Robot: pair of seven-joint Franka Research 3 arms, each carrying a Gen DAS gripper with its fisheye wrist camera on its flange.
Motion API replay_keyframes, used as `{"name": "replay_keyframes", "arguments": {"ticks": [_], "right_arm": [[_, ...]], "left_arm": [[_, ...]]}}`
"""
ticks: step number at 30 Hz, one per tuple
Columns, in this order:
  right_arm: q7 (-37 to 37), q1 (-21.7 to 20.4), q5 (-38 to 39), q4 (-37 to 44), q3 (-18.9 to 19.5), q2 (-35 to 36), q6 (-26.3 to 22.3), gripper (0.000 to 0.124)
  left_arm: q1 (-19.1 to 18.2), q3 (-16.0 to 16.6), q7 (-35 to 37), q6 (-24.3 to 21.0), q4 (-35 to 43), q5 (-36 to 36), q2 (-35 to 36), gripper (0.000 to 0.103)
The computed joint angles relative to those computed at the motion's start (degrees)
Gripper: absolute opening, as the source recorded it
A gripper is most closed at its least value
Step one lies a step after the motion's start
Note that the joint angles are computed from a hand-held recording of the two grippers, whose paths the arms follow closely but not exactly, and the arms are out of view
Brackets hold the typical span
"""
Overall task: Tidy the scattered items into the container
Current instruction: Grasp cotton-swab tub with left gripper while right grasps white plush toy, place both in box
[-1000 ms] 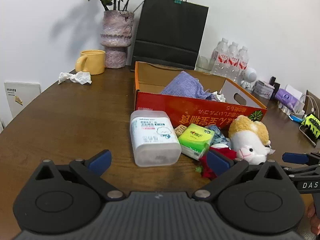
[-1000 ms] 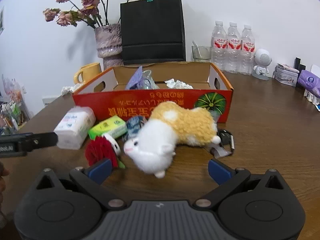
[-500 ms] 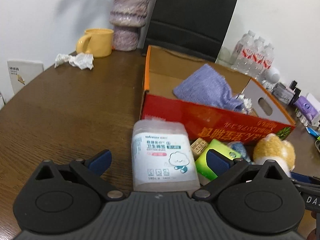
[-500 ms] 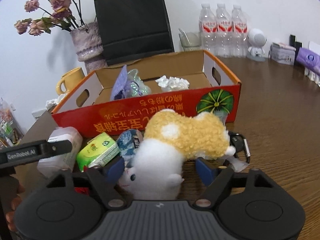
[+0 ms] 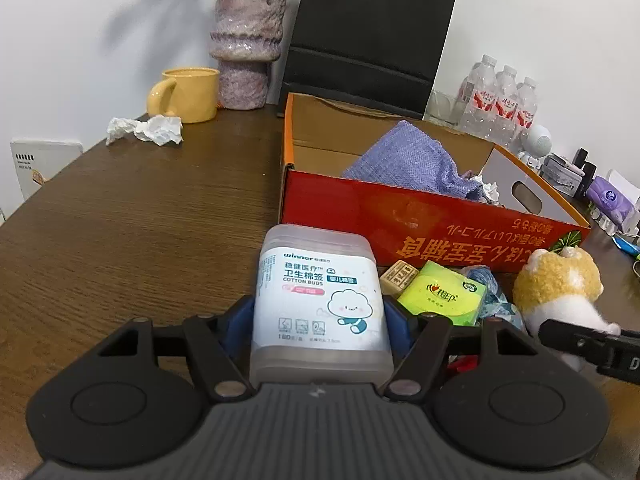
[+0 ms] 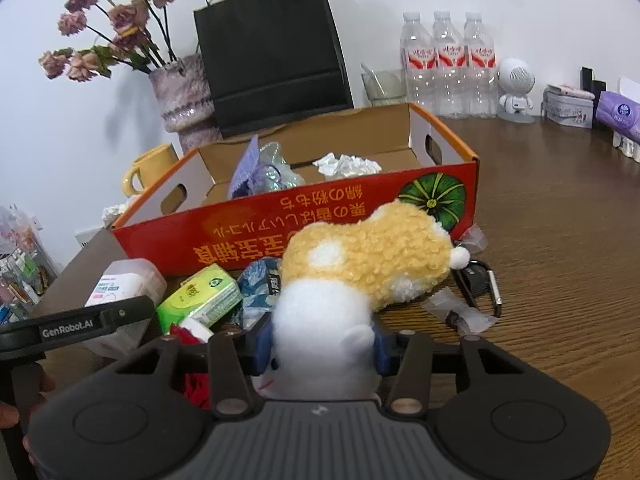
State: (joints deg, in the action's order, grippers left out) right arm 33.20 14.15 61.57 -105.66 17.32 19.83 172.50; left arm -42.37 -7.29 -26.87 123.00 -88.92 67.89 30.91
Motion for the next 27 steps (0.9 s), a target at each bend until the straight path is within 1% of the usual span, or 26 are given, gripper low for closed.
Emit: {"name": "replay_keyframes", "arguments": {"ticks": [3, 6, 8, 13, 16, 18, 22, 25, 27], "right_arm": [[-5.74, -2.09, 5.59, -0.63, 1.96, -1.00, -0.30, 0.045], [-10.60, -2.29, 11.16, -0.98, 1.73, -2.01, -1.06, 0.045], [-15.42, -2.64, 16.43, -1.29, 1.69, -2.96, -1.81, 0.045], [-23.58, -1.73, 25.28, -2.22, -0.40, -5.38, -4.02, 0.045], [-26.84, -0.49, 28.61, -2.19, -2.20, -6.37, -5.24, 0.045], [-29.05, 0.41, 30.35, -1.43, -3.48, -6.57, -6.34, 0.045], [-31.45, 2.65, 31.73, 2.39, -5.76, -5.26, -7.19, 0.045], [-30.43, 3.56, 30.31, 7.45, -6.25, -2.75, -7.27, 0.045], [-28.24, 3.80, 27.75, 11.75, -6.19, -0.17, -7.00, 0.045]], "left_arm": [[-1.17, 0.16, -1.33, -1.71, -0.58, 1.40, -0.54, 0.068], [-1.81, -0.23, -2.66, -2.86, -1.20, 2.48, -1.21, 0.068], [-2.05, -0.61, -3.78, -3.06, -1.84, 3.18, -1.83, 0.068], [-2.54, -1.63, -6.79, -3.21, -3.46, 5.19, -3.61, 0.068], [-2.06, -2.12, -6.92, -1.38, -4.07, 7.09, -4.80, 0.068], [-1.62, -2.22, -6.43, -0.24, -3.49, 8.27, -5.04, 0.068], [-1.23, -1.47, -4.00, -0.18, 0.06, 10.67, -4.34, 0.069], [-0.51, -0.52, -2.07, 0.63, 3.52, 11.59, -3.11, 0.069], [-0.05, 0.30, -0.24, 0.73, 6.60, 11.31, -1.50, 0.069]]}}
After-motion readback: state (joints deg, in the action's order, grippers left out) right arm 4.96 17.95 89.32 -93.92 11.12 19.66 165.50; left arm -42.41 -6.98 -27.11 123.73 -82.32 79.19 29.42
